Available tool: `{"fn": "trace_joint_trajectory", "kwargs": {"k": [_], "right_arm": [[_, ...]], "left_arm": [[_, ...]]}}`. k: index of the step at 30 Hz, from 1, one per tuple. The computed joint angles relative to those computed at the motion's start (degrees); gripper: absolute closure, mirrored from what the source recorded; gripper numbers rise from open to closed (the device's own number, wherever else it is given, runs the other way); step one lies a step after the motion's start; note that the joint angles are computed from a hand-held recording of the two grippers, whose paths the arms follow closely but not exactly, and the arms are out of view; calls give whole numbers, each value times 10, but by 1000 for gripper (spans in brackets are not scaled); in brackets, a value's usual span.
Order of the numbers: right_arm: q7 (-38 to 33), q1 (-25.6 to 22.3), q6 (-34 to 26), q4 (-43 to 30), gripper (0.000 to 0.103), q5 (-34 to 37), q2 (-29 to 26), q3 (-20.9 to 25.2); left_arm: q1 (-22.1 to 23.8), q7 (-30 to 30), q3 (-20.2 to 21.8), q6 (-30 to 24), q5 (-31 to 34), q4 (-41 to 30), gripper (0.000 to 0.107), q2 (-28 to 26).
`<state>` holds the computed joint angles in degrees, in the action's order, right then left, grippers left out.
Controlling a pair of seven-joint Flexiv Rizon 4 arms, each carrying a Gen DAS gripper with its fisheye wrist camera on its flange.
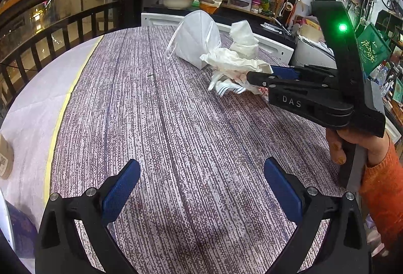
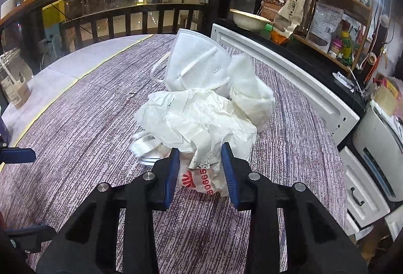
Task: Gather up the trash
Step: 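Grasp the white printed plastic bag with the right tool, then grasp the crumpled white tissue with the left tool and lift it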
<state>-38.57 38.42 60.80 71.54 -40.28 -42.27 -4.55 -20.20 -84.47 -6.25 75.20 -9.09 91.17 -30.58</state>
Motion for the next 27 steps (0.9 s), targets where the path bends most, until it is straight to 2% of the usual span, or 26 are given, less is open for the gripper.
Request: {"fn": "trace_joint_trajectory", "kwargs": {"k": [4, 9, 17, 22, 27], "right_arm": [[40, 4, 44, 45, 81, -22, 26, -19], [106, 11, 93, 114, 84, -69, 73, -35], [222, 2, 145, 198, 85, -165, 136, -41], [291, -16, 151, 234, 85, -224, 166, -29], [343, -42, 147, 262, 85, -271, 189, -8]], "left_arm": [[-2, -1, 3, -10, 3, -15, 9, -9], [-3, 3, 2, -29, 5, -42, 9, -25], [-28, -11, 36, -62, 45, -122, 10, -64], [-43, -9, 57, -102, 78, -225, 10, -118], [-48, -6, 61, -205, 81, -368, 19, -192]]}}
